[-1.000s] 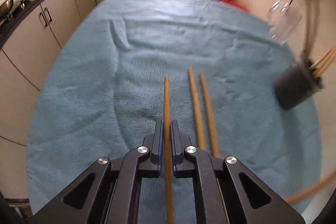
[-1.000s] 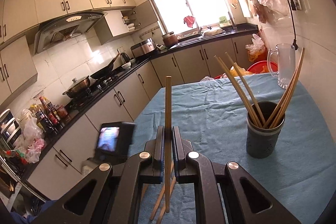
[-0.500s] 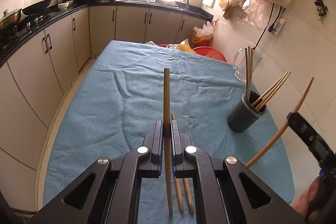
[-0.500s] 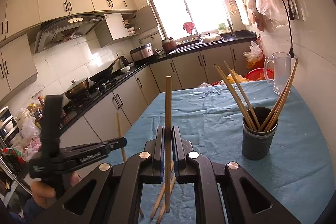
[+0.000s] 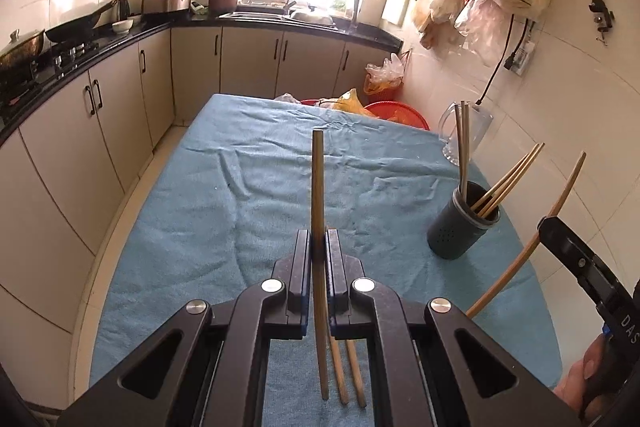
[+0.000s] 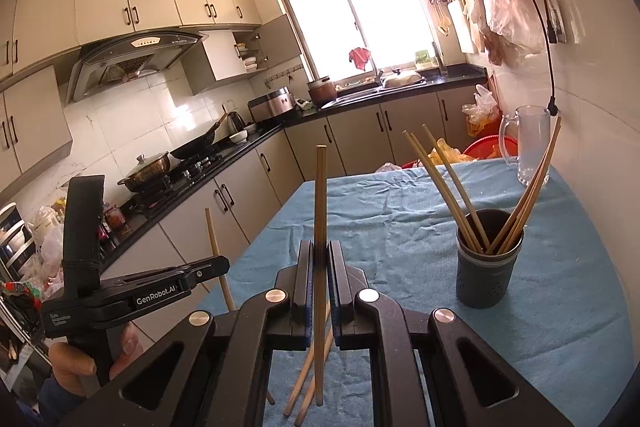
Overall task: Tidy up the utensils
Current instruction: 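Lift the left tool's chopstick upright while the right tool lifts its own, then lower both held chopsticks into the black cup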
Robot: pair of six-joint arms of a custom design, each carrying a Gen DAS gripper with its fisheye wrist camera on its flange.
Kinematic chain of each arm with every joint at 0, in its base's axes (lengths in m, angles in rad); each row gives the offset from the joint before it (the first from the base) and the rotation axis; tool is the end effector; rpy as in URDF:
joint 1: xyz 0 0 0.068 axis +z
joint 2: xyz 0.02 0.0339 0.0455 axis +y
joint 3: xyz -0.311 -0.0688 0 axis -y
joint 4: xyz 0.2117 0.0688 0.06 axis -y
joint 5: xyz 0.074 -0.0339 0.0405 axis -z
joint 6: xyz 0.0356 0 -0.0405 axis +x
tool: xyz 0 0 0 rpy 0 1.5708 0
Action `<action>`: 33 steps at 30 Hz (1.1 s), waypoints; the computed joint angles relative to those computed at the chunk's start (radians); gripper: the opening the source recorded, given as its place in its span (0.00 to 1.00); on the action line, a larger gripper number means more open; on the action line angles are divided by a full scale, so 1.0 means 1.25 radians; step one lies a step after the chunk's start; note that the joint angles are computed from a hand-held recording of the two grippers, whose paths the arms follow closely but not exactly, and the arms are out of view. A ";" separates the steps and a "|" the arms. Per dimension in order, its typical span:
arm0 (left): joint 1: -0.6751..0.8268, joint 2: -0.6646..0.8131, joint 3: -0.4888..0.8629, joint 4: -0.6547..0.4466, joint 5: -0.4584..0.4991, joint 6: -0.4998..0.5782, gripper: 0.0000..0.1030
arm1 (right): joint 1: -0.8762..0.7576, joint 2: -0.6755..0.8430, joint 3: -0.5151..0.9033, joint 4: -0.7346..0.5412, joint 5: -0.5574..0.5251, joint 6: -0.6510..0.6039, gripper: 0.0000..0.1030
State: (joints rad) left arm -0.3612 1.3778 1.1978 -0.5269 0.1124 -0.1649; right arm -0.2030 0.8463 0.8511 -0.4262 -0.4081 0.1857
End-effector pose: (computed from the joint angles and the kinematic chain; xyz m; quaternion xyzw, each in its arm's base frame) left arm 0.2442 -0.0965 0.3688 0.1123 0.9001 -0.1579 0.3903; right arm 0.1230 -0.0109 0.3638 0.0507 0.8277 0.1655 0.5338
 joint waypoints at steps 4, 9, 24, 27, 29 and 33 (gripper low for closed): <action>-0.012 -0.005 0.000 -0.001 -0.020 -0.005 0.06 | -0.034 -0.001 -0.001 0.001 -0.030 -0.009 0.07; -0.024 -0.013 0.006 0.002 -0.041 -0.003 0.06 | -0.090 -0.005 0.000 -0.004 -0.074 -0.023 0.07; -0.101 0.004 0.106 -0.041 -0.067 -0.017 0.06 | -0.381 0.011 0.028 -0.046 -0.300 -0.096 0.07; -0.124 0.025 0.145 -0.056 -0.064 -0.021 0.06 | -0.482 0.030 0.045 -0.062 -0.370 -0.122 0.07; -0.150 0.041 0.177 -0.063 -0.070 -0.022 0.06 | -0.543 0.048 0.061 -0.073 -0.412 -0.140 0.07; -0.194 0.080 0.251 -0.080 -0.082 -0.029 0.06 | -0.660 0.085 0.101 -0.086 -0.488 -0.170 0.07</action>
